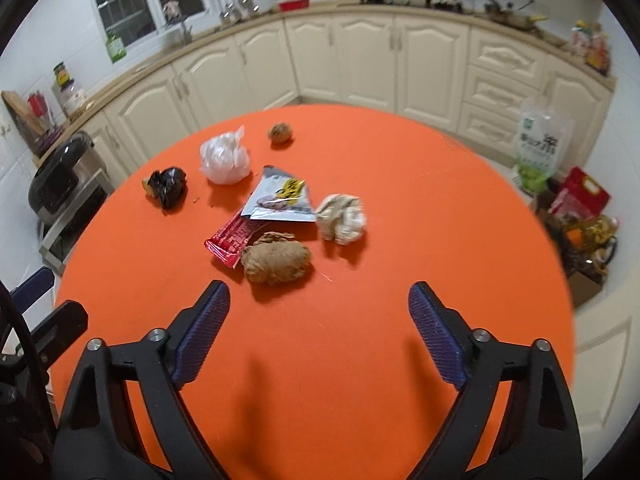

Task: Collect trash
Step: 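Move both open tools back toward the orange table, then grasp the ginger root with the right tool while the left tool grasps the red wrapper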

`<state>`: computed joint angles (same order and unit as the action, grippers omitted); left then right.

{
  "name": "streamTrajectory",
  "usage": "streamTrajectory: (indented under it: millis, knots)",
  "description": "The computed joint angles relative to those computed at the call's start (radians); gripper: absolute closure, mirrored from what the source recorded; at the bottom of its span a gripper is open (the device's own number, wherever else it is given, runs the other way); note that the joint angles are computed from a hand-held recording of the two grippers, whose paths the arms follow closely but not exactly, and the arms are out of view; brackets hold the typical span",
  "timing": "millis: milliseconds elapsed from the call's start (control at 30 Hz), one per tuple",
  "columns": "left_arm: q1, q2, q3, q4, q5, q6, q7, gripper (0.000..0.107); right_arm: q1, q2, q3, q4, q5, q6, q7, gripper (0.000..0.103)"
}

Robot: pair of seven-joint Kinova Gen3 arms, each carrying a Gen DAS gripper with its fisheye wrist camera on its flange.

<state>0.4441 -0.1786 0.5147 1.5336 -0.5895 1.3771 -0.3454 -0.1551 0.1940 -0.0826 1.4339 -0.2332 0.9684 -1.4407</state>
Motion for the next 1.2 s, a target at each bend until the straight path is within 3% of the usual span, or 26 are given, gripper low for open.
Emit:
streamTrajectory:
  millis: [200,300,367,400,633,900,967,1000,1067,1133,1200]
  knots:
    - [-0.014,0.049,-0.079,-0.035,0.031,-0.051,-0.094,0.005,-0.022,0.06,-0.011,-0.034,0.016,-0.003,0.0,0.026]
    - [-0.013,0.079,-0.116,-0.044,0.036,-0.087,-0.128,0.005,-0.059,0.069,-0.018,-0.042,0.085,-0.011,-0.012,0.032]
    - [-0.014,0.102,-0.145,-0.046,0.043,-0.121,-0.151,0.005,-0.083,0.057,-0.008,-0.024,0.11,-0.032,-0.006,0.045]
    - [-0.012,0.111,-0.156,-0.051,0.048,-0.128,-0.161,0.005,-0.068,0.053,-0.02,-0.021,0.098,-0.035,0.002,0.057]
    - [0.002,0.196,-0.234,-0.103,0.098,-0.205,-0.285,0.005,0.047,0.025,-0.012,0.017,-0.074,-0.025,0.112,0.057]
    - [0.023,0.35,-0.327,-0.238,0.157,-0.239,-0.394,0.009,0.132,0.011,0.016,0.017,-0.153,-0.009,0.162,0.058]
    - [0.028,0.402,-0.349,-0.29,0.169,-0.231,-0.43,0.018,0.131,0.008,0.028,0.022,-0.144,-0.016,0.16,0.058]
    - [0.033,0.424,-0.359,-0.31,0.179,-0.224,-0.444,0.031,0.133,0.006,0.028,0.025,-0.145,-0.019,0.158,0.058]
    - [0.064,0.454,-0.386,-0.339,0.15,-0.218,-0.457,0.043,0.147,0.008,0.03,0.028,-0.164,-0.019,0.166,0.058]
    - [0.075,0.464,-0.4,-0.35,0.15,-0.226,-0.472,0.07,0.154,0.007,0.031,0.033,-0.169,-0.022,0.168,0.058]
    - [0.07,0.458,-0.409,-0.342,0.17,-0.245,-0.488,0.088,0.164,0.003,0.032,0.04,-0.184,-0.025,0.173,0.058]
